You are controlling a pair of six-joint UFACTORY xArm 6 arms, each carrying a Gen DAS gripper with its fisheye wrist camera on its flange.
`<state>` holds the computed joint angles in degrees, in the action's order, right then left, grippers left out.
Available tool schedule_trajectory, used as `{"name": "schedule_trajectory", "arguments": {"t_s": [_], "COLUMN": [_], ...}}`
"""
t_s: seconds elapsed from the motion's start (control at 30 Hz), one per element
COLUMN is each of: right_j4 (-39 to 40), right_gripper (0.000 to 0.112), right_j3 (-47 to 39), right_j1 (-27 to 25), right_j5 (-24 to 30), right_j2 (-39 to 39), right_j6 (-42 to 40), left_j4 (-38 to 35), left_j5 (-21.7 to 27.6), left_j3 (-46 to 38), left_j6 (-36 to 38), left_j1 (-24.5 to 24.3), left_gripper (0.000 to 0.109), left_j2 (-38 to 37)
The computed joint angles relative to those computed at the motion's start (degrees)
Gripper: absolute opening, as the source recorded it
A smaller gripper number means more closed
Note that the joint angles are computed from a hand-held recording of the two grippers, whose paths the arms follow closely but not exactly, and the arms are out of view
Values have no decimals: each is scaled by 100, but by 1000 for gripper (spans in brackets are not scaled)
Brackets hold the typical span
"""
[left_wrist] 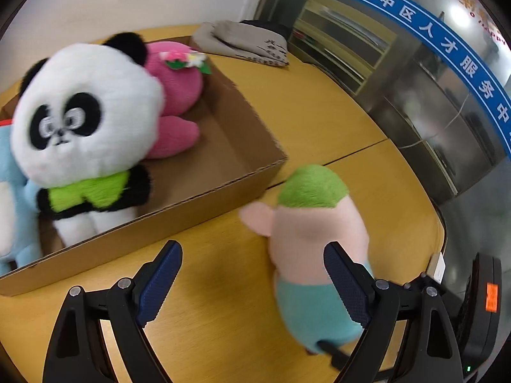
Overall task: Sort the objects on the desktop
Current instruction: 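Close both grippers on the pig plush's body and lift it, then carry the pig with both grippers into the box beside the panda and release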
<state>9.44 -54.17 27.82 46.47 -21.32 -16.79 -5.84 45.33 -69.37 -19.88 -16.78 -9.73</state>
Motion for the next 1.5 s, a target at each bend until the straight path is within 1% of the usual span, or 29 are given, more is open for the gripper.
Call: {"name": "schedule_trajectory", "arguments": {"t_s": [0.13,0.23,0.37,0.4,0.43,0.47,0.5,0.53,0.6,0.63,0.77,0.87,0.93,1.03,1.1,1.17,1.2,1.3,1.33,1.37,1.43,1.5], "right_j4": [619,730,745,790,844,916,995,1050,1259,1344,1659,1827,1897,1897,1914,1807,1738,1487,1375,1281,1206,1166], "right_gripper": [74,72,72,71,70,69,67,64,60,57,56,56,56,56,56,56,56,56,56,56,57,57], "right_j3": [78,199,320,322,320,324,329,341,384,380,344,-58,-527,-1701,-2664,-3368,-3726,-4165,-4222,-4198,-4128,-3873], "right_j1": [-189,-199,-179,-197,-218,-241,-264,-280,-307,-313,-257,-157,-81,43,117,180,207,280,291,279,200,138], "right_j5": [-26,-33,-81,-81,-79,-89,-102,-114,-154,-139,-235,-352,-416,-459,-420,-437,-432,-378,-381,-360,-247,-225], "right_j2": [-38,-126,-225,-226,-223,-225,-227,-240,-303,-319,-530,-492,-286,591,1388,2071,2413,3100,3267,3391,3502,3383], "right_j6": [-524,-776,-975,-1047,-1127,-1196,-1262,-1305,-1455,-1509,-1641,-1781,-1933,-2197,-2373,-2382,-2365,-2274,-2241,-2168,-2084,-2095], "left_j4": [0,103,-269,-348,-496,-633,-770,-887,-624,-487,-250,-212,-194,-223,-308,-482,-534,-713,-845,-1037,-1223,-1305], "left_j5": [-23,36,-26,-30,-17,-5,8,24,115,164,169,202,288,532,878,1118,1336,1982,2072,2033,1824,1702], "left_j3": [-333,-584,-791,-815,-834,-854,-875,-898,-948,-977,-982,-1326,-1794,-2682,-3660,-4381,-4922,-5942,-6048,-5913,-5474,-5091], "left_j6": [63,29,205,234,318,428,538,631,515,453,387,500,692,1024,1193,1379,1430,1482,1546,1679,1930,2120], "left_j1": [-158,-251,-239,-236,-230,-233,-235,-241,-314,-352,-363,-179,31,467,819,1111,1269,1532,1575,1602,1545,1477], "left_gripper": [93,93,93,90,83,60,55,54,48,48,47,47,47,48,48,48,48,48,48,48,48,48], "left_j2": [332,578,868,921,959,976,993,1011,950,921,580,408,497,924,1595,2192,2672,3699,3880,3943,3831,3696]}}
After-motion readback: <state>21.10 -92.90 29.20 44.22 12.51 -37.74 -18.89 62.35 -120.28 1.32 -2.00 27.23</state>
